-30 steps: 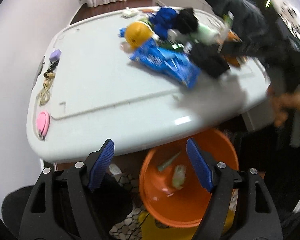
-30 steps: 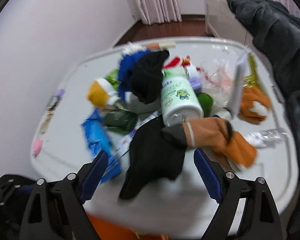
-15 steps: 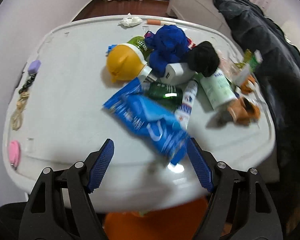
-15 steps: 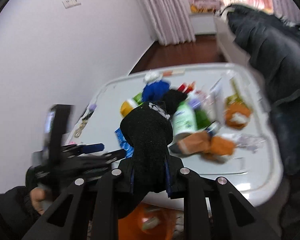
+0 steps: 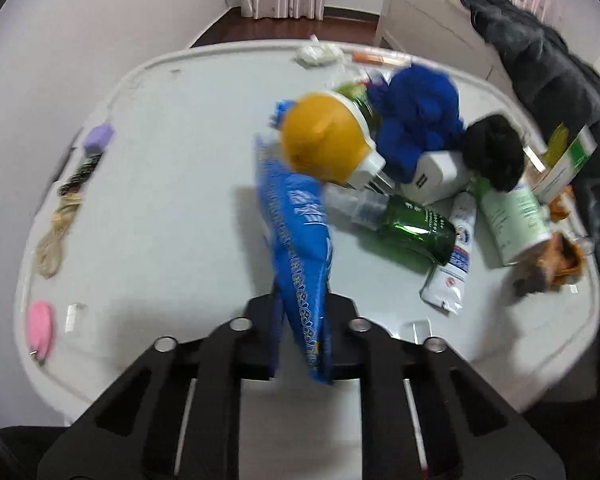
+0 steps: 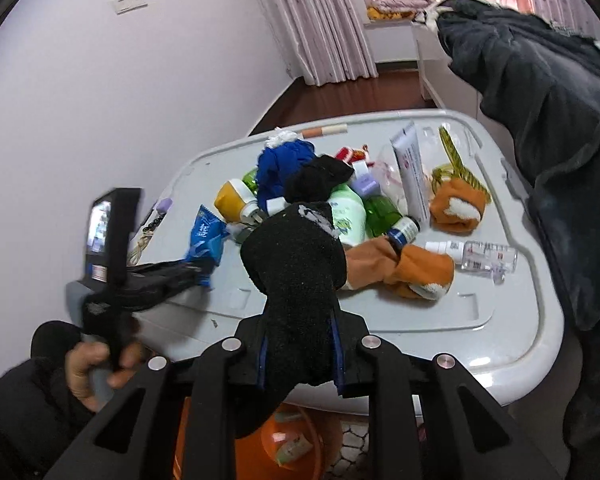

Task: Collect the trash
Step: 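Carry sock and blue packet over the orange bucket and open both grippers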

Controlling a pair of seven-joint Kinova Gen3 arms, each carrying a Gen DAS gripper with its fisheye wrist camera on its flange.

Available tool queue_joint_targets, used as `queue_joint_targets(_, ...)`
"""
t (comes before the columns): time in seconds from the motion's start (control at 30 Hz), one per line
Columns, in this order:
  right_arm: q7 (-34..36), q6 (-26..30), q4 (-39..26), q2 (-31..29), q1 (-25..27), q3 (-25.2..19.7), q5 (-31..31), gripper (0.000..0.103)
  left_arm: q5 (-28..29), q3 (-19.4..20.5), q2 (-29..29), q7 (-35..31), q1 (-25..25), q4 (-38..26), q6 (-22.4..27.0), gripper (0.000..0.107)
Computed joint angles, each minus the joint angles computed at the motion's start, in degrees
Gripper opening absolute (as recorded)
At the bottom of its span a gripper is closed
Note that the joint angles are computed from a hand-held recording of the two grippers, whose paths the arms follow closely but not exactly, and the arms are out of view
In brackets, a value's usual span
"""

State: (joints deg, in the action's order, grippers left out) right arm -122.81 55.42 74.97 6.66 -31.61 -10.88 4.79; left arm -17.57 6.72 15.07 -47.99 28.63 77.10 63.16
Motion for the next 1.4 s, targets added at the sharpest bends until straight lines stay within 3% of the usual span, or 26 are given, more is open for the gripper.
queue_joint_targets(0.23, 2.0, 1.8, -0.9, -2.1, -2.3, -2.6, -2.7, 0.023, 2.9, 5.8, -14.3, -11.8, -0.1, 4.8, 3.3, 0.01)
queue_joint_targets(0.33, 2.8, 3.6, -0.3, -2.8, -3.6, -3.8, -4.8, 0.023, 3.7, 8.2, -17.4, -13.0, 0.2, 7.1, 5.9, 0.01)
queue_joint_targets(0.5, 0.3, 8.0, 0.2, -2.8, -6.5, -5.0, -3.0, 0.024, 8.4, 9.9, -21.2, -14.2, -1.2, 13.4, 6.3, 0.01)
queue_joint_targets(0.63, -0.6, 8.8, 1.6, -2.9, -6.8, -5.0, -4.4, 0.025, 12.0, 10.2, -21.6, -16.0, -2.1, 15.5, 6.6, 0.011)
queue_joint_targets(0.7, -0.8, 9.0, 2.1, -2.6, -7.1, -5.1, -4.7, 0.035, 13.5, 10.3, -20.9, -17.0, -2.3, 15.3, 7.4, 0.02)
queue_joint_targets(0.77, -1.1, 9.6, 2.1, -1.9, -7.6, -5.2, -4.5, 0.072, 12.9, 11.0, -20.2, -16.4, -2.3, 15.2, 8.8, 0.065)
queue_joint_targets(0.8, -1.2, 9.4, 2.4, -1.8, -7.8, -5.2, -4.4, 0.074, 12.7, 11.0, -19.9, -16.2, -2.2, 15.2, 9.0, 0.073)
queue_joint_targets(0.97, -2.3, 8.7, 3.3, -2.5, -6.3, -4.3, -3.9, 0.074, 14.5, 9.6, -19.6, -17.0, -2.9, 15.3, 8.9, 0.075)
queue_joint_targets(1.13, -3.9, 11.5, -1.3, -1.5, -5.6, 0.3, 4.4, 0.074, 14.5, 8.6, -19.4, -18.1, -4.2, 13.7, 8.6, 0.075)
queue_joint_targets(1.2, -1.3, 14.1, -5.4, 1.6, -4.9, 1.7, 7.2, 0.074, 12.9, 8.9, -18.8, -17.7, -4.4, 12.2, 8.3, 0.075)
queue_joint_targets(1.3, 5.7, 18.1, -12.6, 8.5, 0.6, -1.2, 8.3, 0.077, 10.8, 8.8, -17.3, -17.2, -4.4, 9.2, 8.6, 0.075)
queue_joint_targets(1.4, 12.5, 22.6, -18.5, 14.4, 0.2, -0.9, 10.0, 0.077, 9.3, 8.5, -16.0, -17.9, -4.3, 5.7, 9.1, 0.075)
